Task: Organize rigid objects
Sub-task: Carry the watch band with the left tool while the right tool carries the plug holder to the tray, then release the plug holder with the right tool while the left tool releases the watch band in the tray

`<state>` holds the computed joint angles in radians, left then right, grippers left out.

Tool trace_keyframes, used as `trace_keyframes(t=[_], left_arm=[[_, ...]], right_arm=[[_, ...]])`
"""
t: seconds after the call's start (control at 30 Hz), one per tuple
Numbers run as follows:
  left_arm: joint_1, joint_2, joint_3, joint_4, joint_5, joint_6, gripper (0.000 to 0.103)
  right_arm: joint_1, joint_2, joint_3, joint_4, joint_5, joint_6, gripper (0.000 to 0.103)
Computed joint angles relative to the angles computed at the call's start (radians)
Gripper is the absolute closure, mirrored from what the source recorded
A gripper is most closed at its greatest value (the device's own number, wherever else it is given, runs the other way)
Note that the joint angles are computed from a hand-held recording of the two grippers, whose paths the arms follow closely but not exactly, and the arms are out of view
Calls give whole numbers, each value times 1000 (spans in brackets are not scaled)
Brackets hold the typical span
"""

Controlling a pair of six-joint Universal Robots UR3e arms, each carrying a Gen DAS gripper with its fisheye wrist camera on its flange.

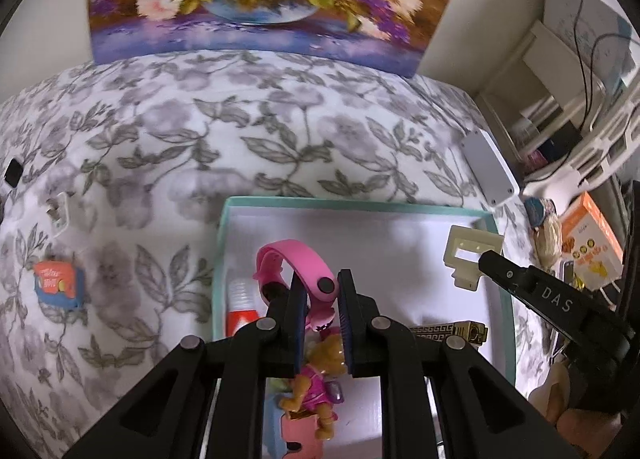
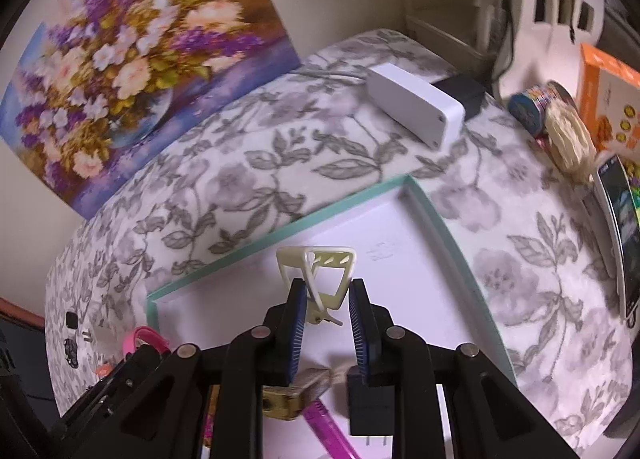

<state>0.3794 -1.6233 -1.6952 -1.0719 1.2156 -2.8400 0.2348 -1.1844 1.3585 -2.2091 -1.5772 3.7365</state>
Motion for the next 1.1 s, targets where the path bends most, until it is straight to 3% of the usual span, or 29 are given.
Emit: trace_keyframes(t=[0.7, 0.97, 1.1], left_arm=[[-81, -66, -11, 6, 96, -21, 84], [-75, -72, 1, -22, 101, -27, 60], [-67, -74, 25, -55, 99, -32, 55]], right_arm=[[-20, 27, 21, 42, 37, -3, 79], [-19, 40, -6, 77, 46, -3, 78], [-19, 45, -15, 90, 50, 3, 77]])
